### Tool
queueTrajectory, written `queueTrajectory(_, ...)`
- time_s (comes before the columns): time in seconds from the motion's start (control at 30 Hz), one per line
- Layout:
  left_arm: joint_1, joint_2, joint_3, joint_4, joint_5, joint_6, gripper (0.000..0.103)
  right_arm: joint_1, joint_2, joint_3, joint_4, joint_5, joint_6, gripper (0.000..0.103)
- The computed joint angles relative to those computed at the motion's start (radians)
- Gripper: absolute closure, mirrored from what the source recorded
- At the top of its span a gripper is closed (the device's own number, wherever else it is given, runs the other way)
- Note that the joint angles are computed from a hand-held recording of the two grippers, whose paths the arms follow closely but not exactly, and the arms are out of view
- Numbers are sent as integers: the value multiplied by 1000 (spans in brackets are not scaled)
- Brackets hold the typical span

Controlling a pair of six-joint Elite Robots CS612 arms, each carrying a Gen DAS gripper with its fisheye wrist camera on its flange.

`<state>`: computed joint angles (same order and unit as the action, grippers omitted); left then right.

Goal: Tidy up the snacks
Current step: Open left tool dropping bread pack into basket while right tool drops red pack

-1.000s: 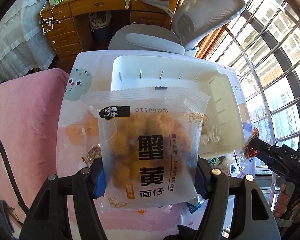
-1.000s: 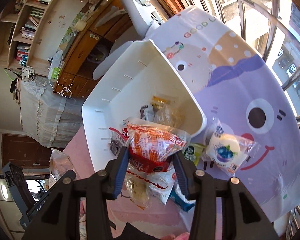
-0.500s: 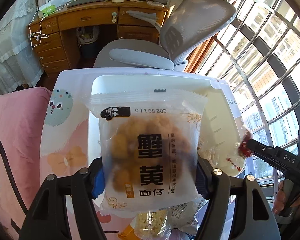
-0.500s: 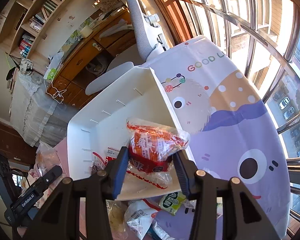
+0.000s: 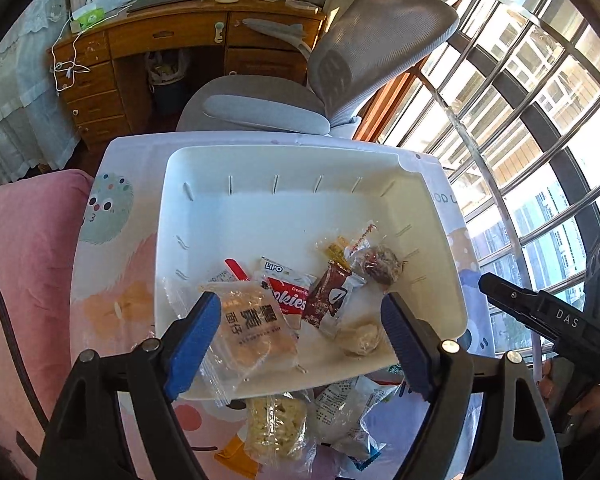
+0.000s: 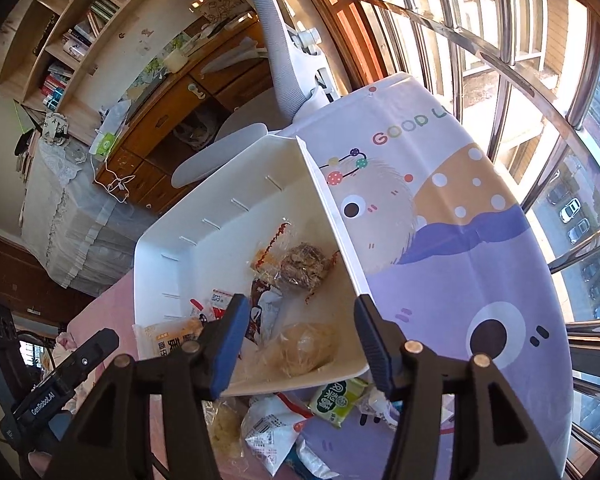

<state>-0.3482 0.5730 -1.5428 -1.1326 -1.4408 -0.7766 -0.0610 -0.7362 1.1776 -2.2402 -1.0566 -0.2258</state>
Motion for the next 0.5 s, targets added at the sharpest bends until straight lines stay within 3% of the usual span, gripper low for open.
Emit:
queueTrajectory(0.27, -44, -6, -46, 48, 39, -14, 22, -30, -48, 68, -45, 26, -30, 44)
queueTrajectory(0.5, -93, -1, -96, 90, 78, -42, 22, -59, -98, 141, -71, 32, -110, 44)
